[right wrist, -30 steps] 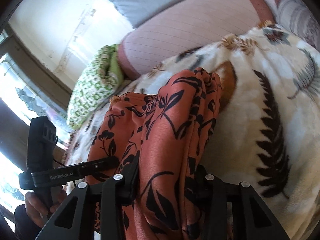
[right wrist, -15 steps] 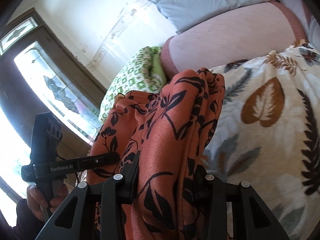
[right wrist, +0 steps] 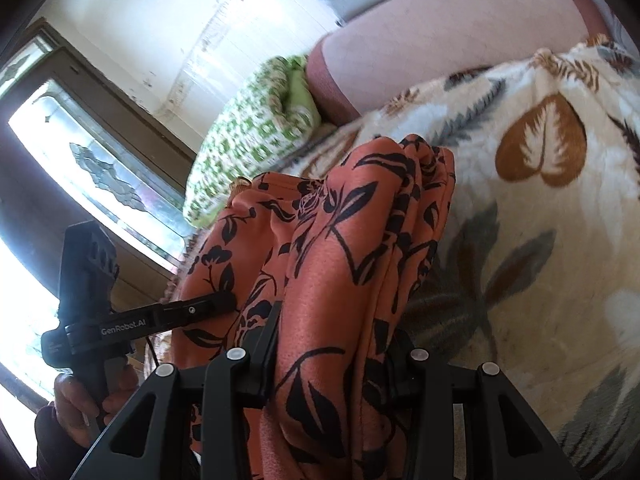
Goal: Fold small clothes
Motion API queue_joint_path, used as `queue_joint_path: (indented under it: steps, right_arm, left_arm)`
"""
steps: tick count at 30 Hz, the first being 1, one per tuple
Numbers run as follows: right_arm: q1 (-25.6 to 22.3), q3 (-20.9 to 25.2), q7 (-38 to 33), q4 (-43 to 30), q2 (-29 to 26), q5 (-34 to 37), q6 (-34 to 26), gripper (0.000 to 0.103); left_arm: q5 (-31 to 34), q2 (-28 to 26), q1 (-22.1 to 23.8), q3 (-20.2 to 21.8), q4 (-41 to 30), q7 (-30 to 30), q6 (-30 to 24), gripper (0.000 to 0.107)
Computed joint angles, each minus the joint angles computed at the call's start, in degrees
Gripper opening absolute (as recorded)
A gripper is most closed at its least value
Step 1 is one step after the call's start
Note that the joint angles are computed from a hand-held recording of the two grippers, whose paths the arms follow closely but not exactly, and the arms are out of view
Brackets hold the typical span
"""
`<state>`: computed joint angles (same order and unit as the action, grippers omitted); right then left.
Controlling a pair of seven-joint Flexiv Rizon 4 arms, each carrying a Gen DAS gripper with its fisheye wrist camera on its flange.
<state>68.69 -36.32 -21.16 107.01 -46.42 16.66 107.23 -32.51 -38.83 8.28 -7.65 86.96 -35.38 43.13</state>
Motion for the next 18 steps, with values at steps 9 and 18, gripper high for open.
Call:
queue_joint_path:
  steps: [9, 18]
  right_arm:
    - [-5.96, 5.94, 4.32, -1.28, -0.23, -4.26, -4.19, 0.049]
    - [-10.29, 10.63, 7.99, -0.41, 0.83, -7.23, -3.44, 0.067]
  left_arm:
    - [0.71, -3.50, -0.08, -0.13, -1.10, -1.41, 2.82, 0.049]
    - [1.42, -0.90, 0.61, -0.23, 3.58, 0.37, 9.76, 0.067]
